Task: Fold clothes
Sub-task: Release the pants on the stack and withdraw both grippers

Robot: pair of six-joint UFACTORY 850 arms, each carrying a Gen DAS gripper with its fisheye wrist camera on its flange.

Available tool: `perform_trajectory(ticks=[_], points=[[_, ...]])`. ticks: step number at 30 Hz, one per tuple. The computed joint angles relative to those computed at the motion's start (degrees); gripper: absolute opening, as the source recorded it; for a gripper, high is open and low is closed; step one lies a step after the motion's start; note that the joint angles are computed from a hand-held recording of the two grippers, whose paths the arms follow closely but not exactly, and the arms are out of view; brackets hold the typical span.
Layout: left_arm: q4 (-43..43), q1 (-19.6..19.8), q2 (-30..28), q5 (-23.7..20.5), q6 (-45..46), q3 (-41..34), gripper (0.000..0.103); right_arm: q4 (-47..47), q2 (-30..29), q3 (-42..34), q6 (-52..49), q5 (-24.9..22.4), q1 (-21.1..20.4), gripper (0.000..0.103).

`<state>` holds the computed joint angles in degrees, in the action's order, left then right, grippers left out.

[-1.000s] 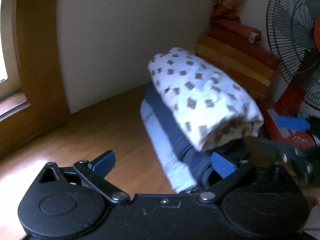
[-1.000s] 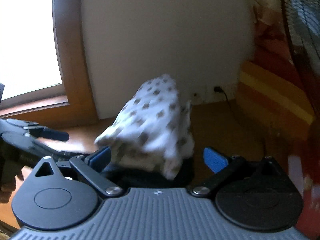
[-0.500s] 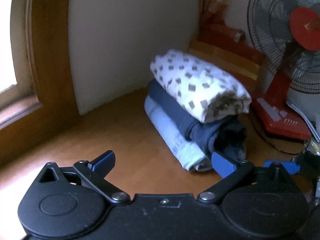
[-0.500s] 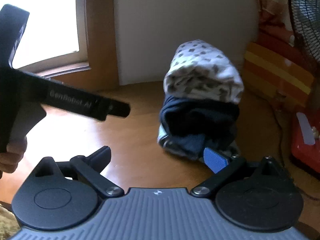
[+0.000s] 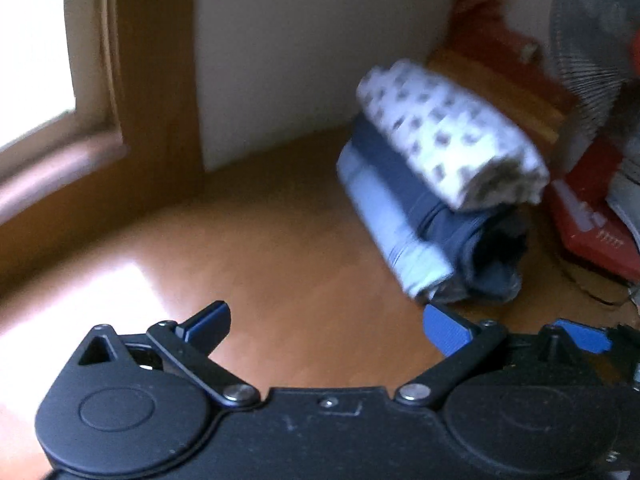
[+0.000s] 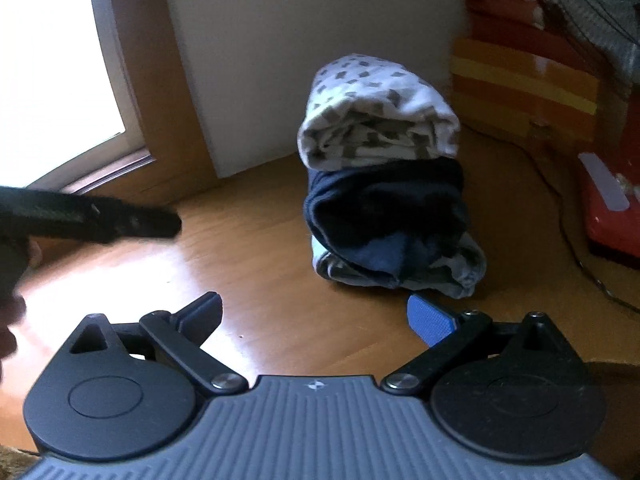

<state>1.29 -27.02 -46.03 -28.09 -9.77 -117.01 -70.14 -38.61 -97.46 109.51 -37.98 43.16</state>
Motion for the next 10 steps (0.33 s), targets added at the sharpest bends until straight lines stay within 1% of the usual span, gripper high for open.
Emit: perform_trajectory(ticks=[2, 4, 8, 10], points=[[4.86, -0.66, -1.28, -1.55, -4.12, -1.40, 0.103, 1.20, 0.02, 0.21, 0.15, 0.08, -0.11, 0.101], [8.62, -1.42, -1.67, -1.71, -5.57, -1.34, 0.103, 2.54, 0.05, 0.46, 0.12, 0.11, -0.21, 0.101], [9.86, -2.47, -1.40, -0.41, -4.93, -0.10, 0.103, 3.62, 0.34, 1.35, 0.68, 0.68, -0.46, 0.101], [8.36, -2.65, -1.42, 0.29, -4.03, 0.14, 0.103, 4.09, 0.54, 1.78, 0.72, 1.06, -0.65, 0.101]])
